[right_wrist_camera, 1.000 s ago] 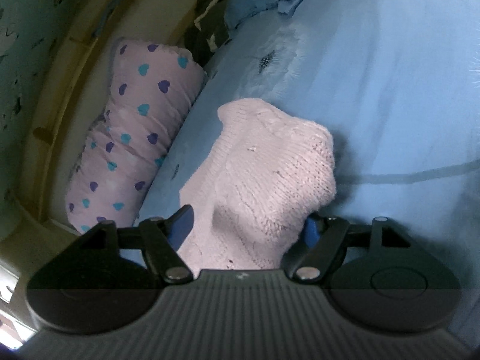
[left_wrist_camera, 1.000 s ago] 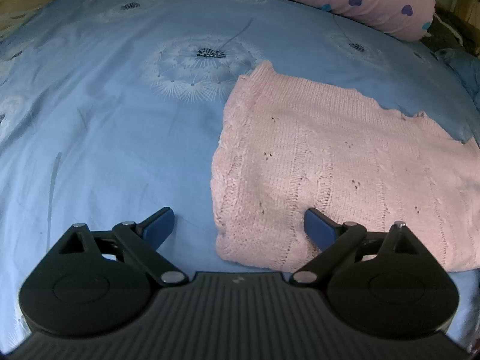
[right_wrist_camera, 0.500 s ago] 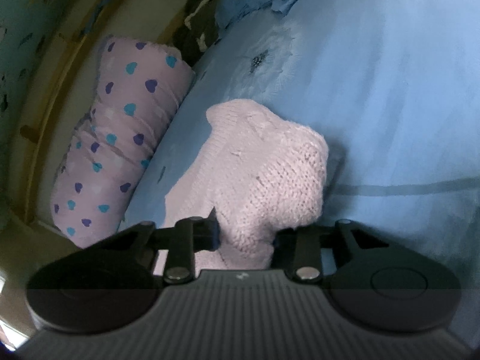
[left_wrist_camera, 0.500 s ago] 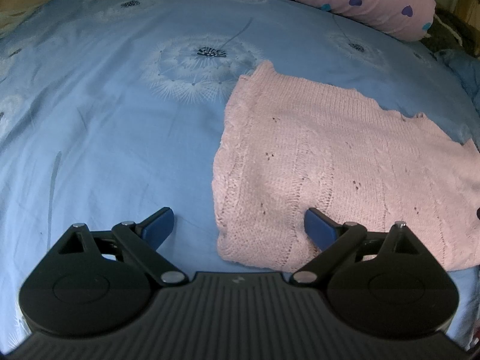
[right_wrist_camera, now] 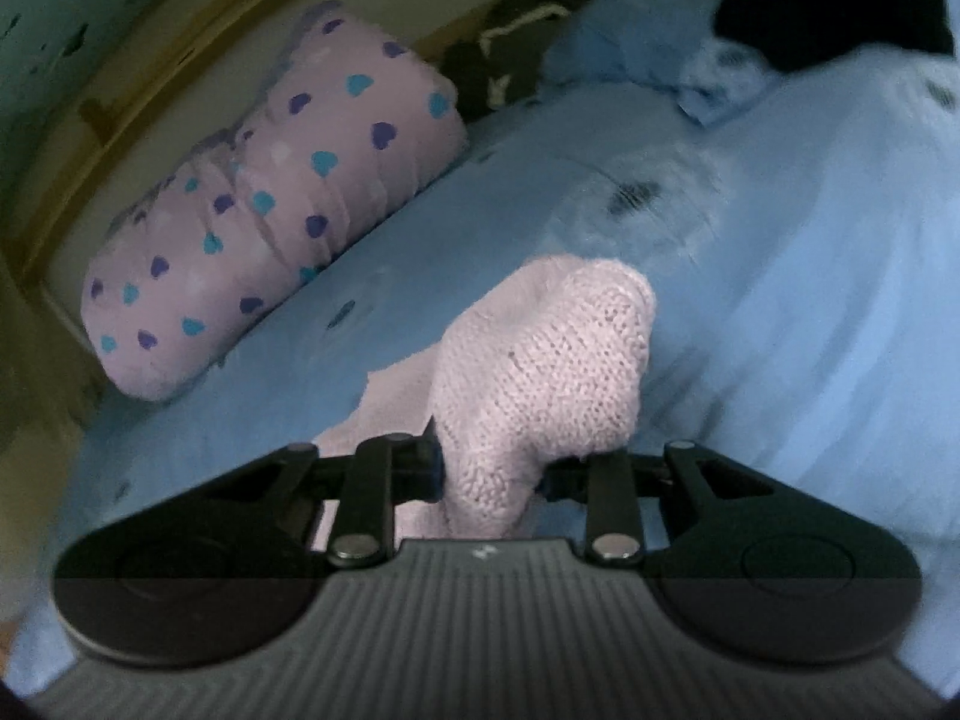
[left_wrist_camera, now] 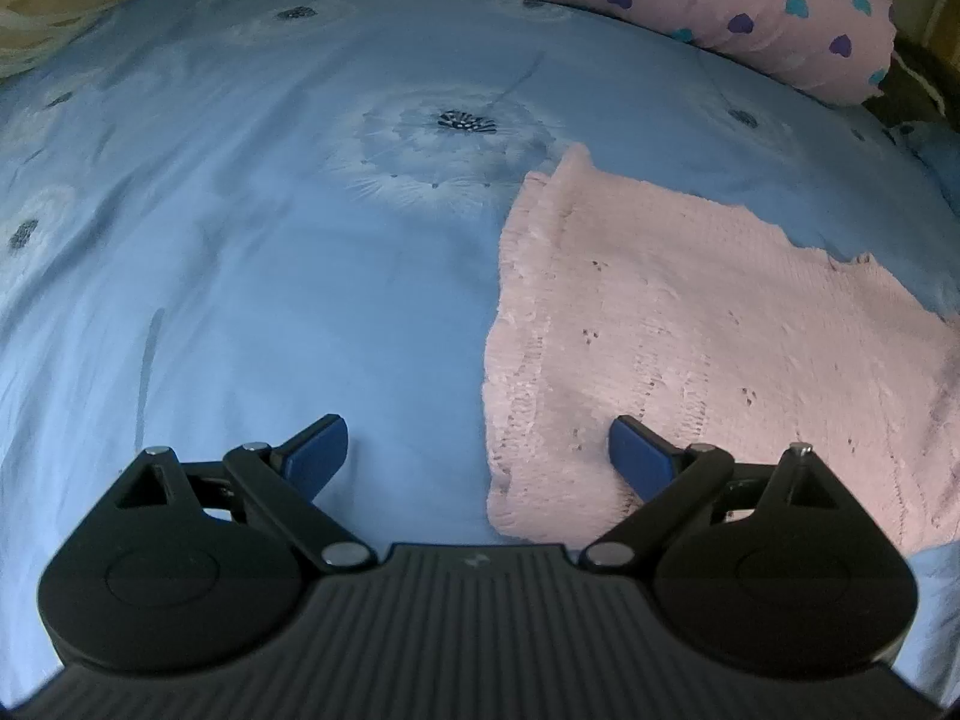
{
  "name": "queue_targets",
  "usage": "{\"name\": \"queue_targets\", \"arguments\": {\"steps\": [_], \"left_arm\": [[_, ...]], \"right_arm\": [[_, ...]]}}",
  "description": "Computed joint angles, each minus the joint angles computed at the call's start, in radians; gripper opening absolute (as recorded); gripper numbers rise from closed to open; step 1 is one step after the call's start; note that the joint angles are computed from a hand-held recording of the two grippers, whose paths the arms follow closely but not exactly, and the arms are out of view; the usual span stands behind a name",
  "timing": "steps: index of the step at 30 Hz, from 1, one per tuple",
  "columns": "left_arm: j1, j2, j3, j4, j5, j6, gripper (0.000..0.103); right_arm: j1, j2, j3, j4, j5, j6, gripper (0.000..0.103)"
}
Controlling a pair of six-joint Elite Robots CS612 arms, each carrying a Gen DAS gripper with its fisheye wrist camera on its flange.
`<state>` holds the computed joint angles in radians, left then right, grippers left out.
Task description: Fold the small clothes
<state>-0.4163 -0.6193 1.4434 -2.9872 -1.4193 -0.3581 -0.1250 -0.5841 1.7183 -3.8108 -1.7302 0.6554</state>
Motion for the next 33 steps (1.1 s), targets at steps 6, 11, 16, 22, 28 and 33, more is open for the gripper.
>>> {"name": "queue_targets", "arguments": {"steps": [6,11,16,22,28,33], "left_arm": [[0.002,-0.005,0.010,-0.017,0.019,-0.006,0.096],[0.009,-0.009,0.017,-0.030,0.024,-0.016,0.096],[0.021,-0.013,0.022,-0.035,0.018,-0.044,0.096],[0.037,-0.014,0.022,-0.025,0.008,-0.074,0.096],[0.045,-0.014,0.021,-0.008,0.010,-0.097,0.096],[0.045,-0.017,0.024,-0.015,0.009,-0.102,0.096]], "right_arm": [[0.025,-0.016,-0.025,0.012,-0.025,-0.100,0.030],[0.057,-0.022,-0.073,0.033,-0.014,-0.219,0.029],[0.099,-0.013,-0.145,0.075,0.057,-0.420,0.029],[0.130,0.019,-0.215,0.273,0.241,-0.686,0.029],[0.129,0.049,-0.215,0.240,0.279,-0.682,0.030],[0.120,0.055,-0.233,0.199,0.298,-0.593,0.029]]}}
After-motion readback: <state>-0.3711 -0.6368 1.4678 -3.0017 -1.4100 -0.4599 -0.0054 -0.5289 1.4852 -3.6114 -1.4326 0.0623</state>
